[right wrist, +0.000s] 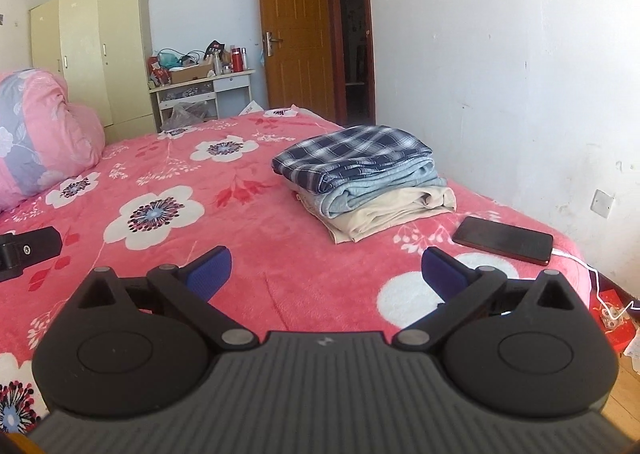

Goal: Fold clothes

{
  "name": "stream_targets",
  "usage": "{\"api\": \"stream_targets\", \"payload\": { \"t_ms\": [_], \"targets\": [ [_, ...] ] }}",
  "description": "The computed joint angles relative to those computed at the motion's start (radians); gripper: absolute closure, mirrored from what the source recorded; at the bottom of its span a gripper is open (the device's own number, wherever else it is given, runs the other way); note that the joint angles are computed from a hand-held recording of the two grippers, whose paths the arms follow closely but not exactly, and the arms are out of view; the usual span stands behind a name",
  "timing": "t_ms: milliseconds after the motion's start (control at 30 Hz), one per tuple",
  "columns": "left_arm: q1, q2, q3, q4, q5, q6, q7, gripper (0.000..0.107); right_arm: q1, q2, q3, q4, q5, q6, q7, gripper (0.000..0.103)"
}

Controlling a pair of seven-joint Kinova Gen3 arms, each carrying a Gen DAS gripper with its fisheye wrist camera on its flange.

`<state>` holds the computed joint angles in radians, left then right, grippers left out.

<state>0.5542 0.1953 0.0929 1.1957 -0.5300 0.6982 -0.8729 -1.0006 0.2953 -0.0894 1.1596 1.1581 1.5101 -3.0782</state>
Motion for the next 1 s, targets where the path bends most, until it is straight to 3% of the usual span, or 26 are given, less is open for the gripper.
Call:
{"api": "stream_targets", "payload": {
  "t_ms": [200, 367, 533, 700, 1000],
  "targets": [
    [0.045, 0.014, -0.01, -0.02, -0.089, 0.06, 0.017, 0.005, -0.009, 0.015, 0.002, -0.009, -0.003, 0.007, 0.023, 0.001],
    [0.025, 0.018, 0.01, -0.037, -0.028, 0.083, -0.033, 0.005, -0.012, 0.019, 0.007, -0.003, -0.013, 0.002, 0.02, 0.001],
    [0.071, 0.009, -0.01, -0.002, -0.117, 0.063, 0.032, 0.005, -0.012, 0.019, 0.005, 0.009, -0.021, -0.004, 0.024, 0.001],
    [0.014, 0.003, 0.023, -0.003, 0.007, 0.034, -0.026, 0.005, -0.008, 0.018, 0.006, 0.012, -0.024, -0.008, 0.03, 0.001],
    [0.03, -0.004, 0.01, 0.01, -0.032, 0.029, 0.01, 0.005, -0.007, 0.024, 0.007, 0.008, -0.027, -0.011, 0.045, 0.001]
  ]
}}
